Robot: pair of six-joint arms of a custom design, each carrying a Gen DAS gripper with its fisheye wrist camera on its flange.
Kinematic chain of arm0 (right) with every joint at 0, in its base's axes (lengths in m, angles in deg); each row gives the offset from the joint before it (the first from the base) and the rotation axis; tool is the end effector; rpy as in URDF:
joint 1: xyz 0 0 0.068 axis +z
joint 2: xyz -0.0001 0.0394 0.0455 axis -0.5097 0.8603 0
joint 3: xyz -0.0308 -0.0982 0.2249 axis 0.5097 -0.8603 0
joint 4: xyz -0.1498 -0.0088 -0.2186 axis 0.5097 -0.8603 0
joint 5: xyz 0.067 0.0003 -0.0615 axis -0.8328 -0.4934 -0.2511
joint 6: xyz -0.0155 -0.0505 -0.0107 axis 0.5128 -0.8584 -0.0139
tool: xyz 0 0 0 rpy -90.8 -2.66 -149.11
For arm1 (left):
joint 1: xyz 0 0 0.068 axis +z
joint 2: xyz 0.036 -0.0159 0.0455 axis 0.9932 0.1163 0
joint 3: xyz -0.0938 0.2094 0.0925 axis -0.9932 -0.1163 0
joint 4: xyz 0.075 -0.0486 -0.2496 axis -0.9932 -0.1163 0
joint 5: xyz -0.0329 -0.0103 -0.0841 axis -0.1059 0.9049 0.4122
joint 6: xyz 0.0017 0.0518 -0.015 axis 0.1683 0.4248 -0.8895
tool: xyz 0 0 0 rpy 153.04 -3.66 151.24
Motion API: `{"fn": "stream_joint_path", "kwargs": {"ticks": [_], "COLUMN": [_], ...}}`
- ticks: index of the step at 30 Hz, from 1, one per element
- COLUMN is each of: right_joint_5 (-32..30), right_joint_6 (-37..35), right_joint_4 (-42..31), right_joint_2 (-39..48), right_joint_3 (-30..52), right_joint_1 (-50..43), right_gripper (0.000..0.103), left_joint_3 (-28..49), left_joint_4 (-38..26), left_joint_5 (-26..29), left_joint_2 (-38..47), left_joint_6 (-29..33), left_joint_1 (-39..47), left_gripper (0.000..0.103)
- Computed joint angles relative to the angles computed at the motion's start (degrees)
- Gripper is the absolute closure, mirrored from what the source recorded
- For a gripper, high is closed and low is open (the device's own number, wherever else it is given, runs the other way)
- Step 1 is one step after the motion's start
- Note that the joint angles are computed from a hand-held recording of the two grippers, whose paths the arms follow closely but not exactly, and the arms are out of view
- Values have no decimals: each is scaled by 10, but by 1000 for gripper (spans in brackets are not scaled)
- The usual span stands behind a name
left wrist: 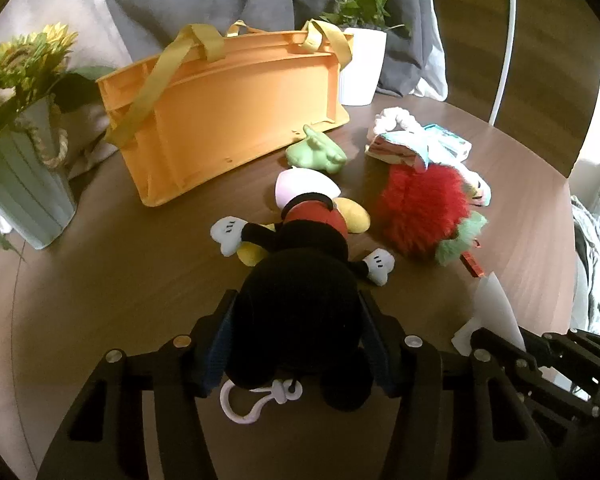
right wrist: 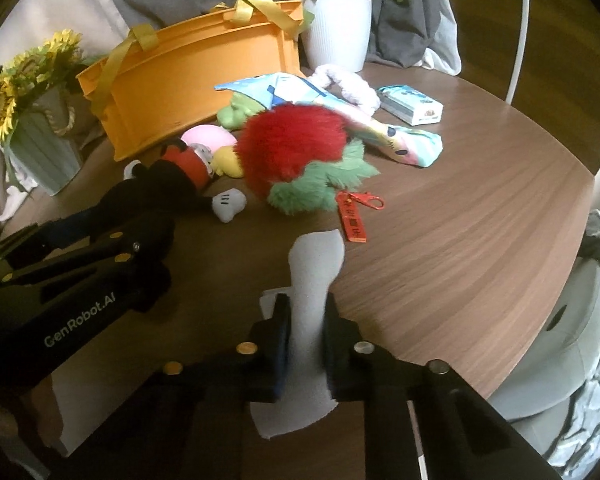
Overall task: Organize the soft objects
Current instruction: 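Grasp the black Mickey plush with the left tool while the right tool grasps the white cloth, then lift the Mickey plush and white cloth and carry both over the orange crate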
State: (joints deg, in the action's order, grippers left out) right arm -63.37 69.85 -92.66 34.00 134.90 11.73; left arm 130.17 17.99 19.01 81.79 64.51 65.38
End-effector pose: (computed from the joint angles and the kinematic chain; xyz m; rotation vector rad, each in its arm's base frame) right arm 0.2787 0.2334 0.1553 0.3451 2.5266 -0.0156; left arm 0.3583 -0.1202 0.1389 0.5950 2.3377 -0.2158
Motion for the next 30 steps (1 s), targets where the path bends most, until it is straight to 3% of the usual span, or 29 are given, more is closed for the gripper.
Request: {"fn": "stream_joint_path", "kwargs": {"ticks": [14, 30], "right_joint_5": [3, -118], "right_joint_6": [-70, -316], "right_joint_4": [20, 101], "right_joint_2": [-71, -167], "right_joint_3": [-33, -41], "right_joint_1": [-18, -136], "right_gripper": [90, 90], "left_joint_3": [-43, -4], "left_joint_4": [-13, -66], "left_joint_5": [-43, -241], "left_joint_2": [-91, -173], "left_joint_6": [-73, -235], "left_joint_1": [-24, -119], "left_gripper": [47, 47]}}
